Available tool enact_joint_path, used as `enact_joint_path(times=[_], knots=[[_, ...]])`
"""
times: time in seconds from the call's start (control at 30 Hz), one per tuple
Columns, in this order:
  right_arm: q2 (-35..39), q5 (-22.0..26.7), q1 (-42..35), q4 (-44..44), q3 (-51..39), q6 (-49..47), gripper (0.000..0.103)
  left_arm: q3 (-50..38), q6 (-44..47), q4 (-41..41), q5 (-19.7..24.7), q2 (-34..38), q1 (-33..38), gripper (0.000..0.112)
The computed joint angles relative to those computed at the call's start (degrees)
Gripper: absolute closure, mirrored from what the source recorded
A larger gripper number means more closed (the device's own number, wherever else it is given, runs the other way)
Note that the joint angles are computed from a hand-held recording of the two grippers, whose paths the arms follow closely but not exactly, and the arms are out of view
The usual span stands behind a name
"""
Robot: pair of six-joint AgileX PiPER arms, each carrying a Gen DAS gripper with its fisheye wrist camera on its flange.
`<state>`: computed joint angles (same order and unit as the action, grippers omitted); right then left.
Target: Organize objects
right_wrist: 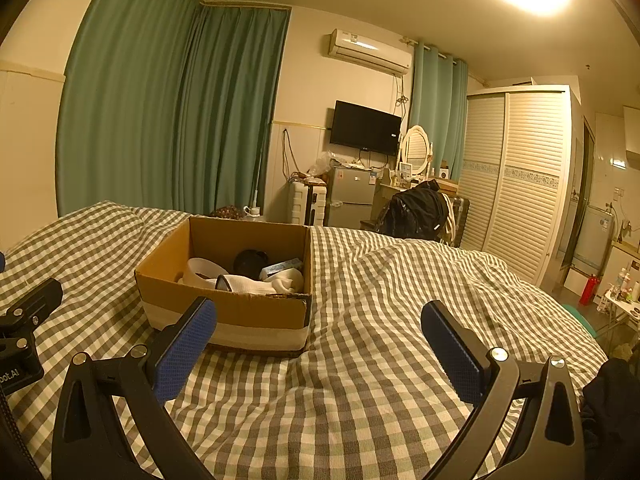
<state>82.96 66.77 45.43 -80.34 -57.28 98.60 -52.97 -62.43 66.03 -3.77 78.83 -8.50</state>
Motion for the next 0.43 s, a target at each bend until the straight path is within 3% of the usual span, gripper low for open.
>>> enact_joint_path(times=[0.27, 0.37, 0.43], knots=[[-0.08, -0.04, -0.03, 0.25, 0.21, -0.05, 0.001, -0.17, -0.41, 0.2, 0.6, 0.23, 0.08, 0.009], [-0.2, -0.04, 0.0, 0.29, 0.37, -0.03, 0.0, 0.17, 5.65, -5.49, 0.22, -0.02, -0.02, 0.009], [-0.32, -0.02, 0.03, 0.31, 0.54, 0.03, 0.001, 0.11, 3.76, -3.25, 0.33, 0.04, -0.23, 0.009]])
